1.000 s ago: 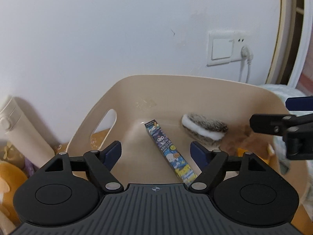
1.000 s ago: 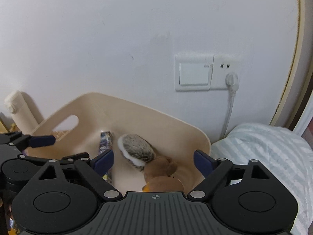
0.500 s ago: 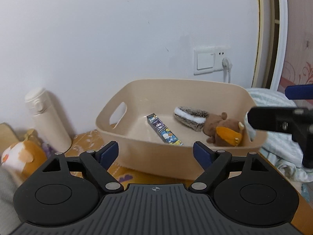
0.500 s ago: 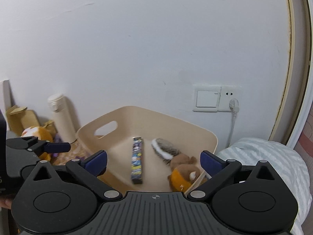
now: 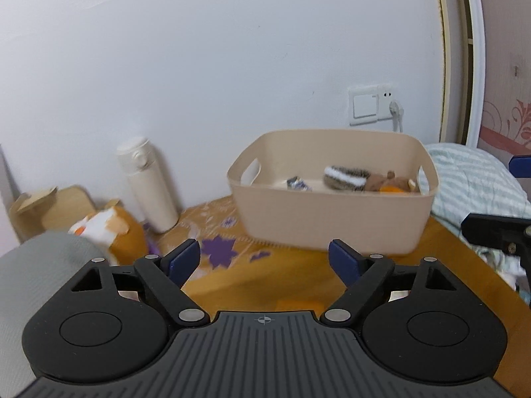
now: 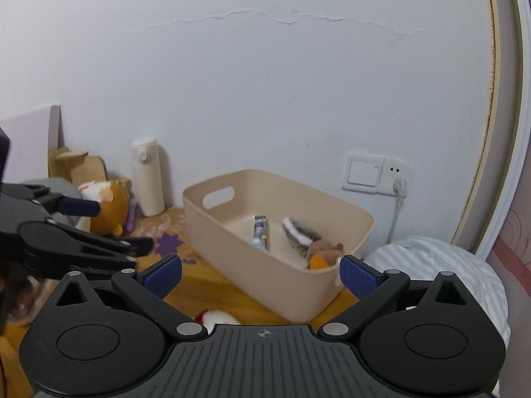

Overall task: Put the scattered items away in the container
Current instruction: 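Grasp the cream scrunchie with the left tool while the right tool grasps the white plush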

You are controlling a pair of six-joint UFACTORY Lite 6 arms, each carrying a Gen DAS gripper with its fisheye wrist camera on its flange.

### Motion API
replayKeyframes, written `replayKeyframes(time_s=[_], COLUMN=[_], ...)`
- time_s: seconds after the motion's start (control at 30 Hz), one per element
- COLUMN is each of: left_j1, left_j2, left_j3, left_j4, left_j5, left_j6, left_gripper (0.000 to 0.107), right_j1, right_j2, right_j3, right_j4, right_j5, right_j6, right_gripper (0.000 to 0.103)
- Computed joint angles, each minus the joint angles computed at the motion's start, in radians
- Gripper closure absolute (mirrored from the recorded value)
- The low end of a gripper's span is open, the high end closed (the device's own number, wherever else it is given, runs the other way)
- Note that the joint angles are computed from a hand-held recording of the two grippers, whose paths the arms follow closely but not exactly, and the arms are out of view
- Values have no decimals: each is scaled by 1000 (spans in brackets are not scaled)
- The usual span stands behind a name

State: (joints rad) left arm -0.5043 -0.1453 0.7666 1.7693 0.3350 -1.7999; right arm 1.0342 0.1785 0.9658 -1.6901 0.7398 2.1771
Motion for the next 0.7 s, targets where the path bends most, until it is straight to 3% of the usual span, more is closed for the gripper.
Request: replayKeyframes(time_s=[0.23, 0.43, 0.7], left_j1=[76, 123, 30], left_j2=[-267, -406, -476], left_j3=[-293, -482, -652], left_j4=[-43, 1, 223], left_j5=[-106, -147, -52], left_j6=[52, 10, -262], left_gripper=[21, 21, 21], right_j1=[68, 70, 53], right_j2=[-20, 10, 123], right_j3=[-125, -207, -196], right_j4=[15, -31, -86], right_j5=[52, 38, 52], right_j6=[76, 177, 205], right_gripper=[0, 0, 1])
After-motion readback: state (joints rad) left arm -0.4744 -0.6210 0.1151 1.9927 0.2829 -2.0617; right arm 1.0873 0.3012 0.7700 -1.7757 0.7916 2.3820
